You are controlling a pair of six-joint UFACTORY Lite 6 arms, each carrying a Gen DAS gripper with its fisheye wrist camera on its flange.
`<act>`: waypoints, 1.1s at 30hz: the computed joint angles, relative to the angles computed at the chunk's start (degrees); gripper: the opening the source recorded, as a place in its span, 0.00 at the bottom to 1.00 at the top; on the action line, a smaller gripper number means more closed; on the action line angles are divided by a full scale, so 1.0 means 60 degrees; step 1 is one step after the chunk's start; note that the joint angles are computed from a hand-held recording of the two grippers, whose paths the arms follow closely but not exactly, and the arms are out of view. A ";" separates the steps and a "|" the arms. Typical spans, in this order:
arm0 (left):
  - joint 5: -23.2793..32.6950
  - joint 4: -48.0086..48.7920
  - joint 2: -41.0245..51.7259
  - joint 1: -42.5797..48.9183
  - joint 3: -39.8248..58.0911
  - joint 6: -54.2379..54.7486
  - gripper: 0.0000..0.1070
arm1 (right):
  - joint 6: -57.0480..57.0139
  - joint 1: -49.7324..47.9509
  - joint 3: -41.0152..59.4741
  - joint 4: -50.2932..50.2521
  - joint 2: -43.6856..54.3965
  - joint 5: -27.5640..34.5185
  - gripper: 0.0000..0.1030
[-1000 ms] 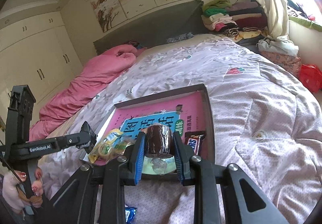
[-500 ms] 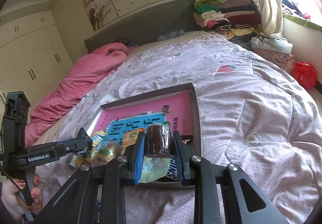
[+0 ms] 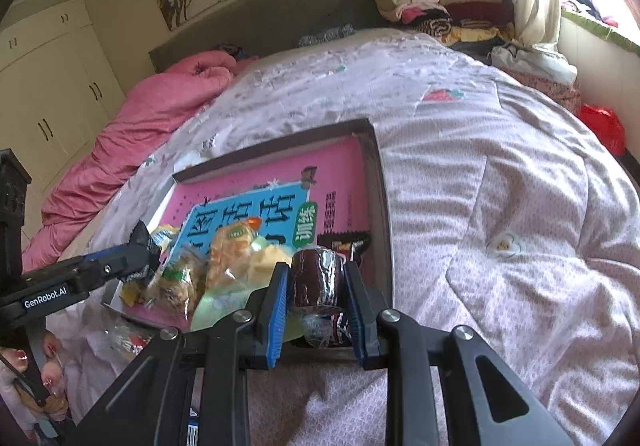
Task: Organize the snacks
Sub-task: 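Lower the dark green bag and chocolate roll into the tray and open both grippers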
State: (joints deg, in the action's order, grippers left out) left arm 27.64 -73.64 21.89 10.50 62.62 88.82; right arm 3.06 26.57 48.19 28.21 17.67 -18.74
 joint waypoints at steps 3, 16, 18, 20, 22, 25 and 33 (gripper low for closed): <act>-0.0010 0.0002 0.0002 -0.0006 0.0009 0.0003 0.31 | 0.0211 -0.0040 -0.0061 -0.0116 -0.0028 -0.0035 0.27; 0.0307 0.0125 0.0151 -0.0043 0.0006 -0.0185 0.41 | 0.0614 0.0036 -0.0504 -0.0458 -0.0551 -0.0493 0.35; 0.0448 0.0155 0.0171 -0.0016 0.0014 -0.0238 0.45 | 0.0773 0.0027 -0.0516 -0.0624 -0.0577 -0.0498 0.35; 0.0457 0.0131 0.0107 0.0000 -0.0047 -0.0193 0.47 | 0.0785 0.0051 -0.0553 -0.0633 -0.0632 -0.0540 0.36; 0.0424 0.0183 0.0040 -0.0013 -0.0080 -0.0224 0.51 | 0.0783 0.0078 -0.0561 -0.0638 -0.0661 -0.0563 0.37; 0.0439 0.0109 -0.0114 0.0011 -0.0167 -0.0138 0.55 | 0.0904 0.0088 -0.0634 -0.0771 -0.0765 -0.0597 0.41; 0.0572 0.0238 -0.0533 0.0208 -0.0402 -0.0158 0.64 | 0.1390 0.0316 -0.1089 -0.1233 -0.1263 -0.0901 0.52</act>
State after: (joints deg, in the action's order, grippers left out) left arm 31.07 -72.21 18.69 11.75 60.21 87.87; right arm 11.40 28.47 41.66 20.80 10.09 -24.14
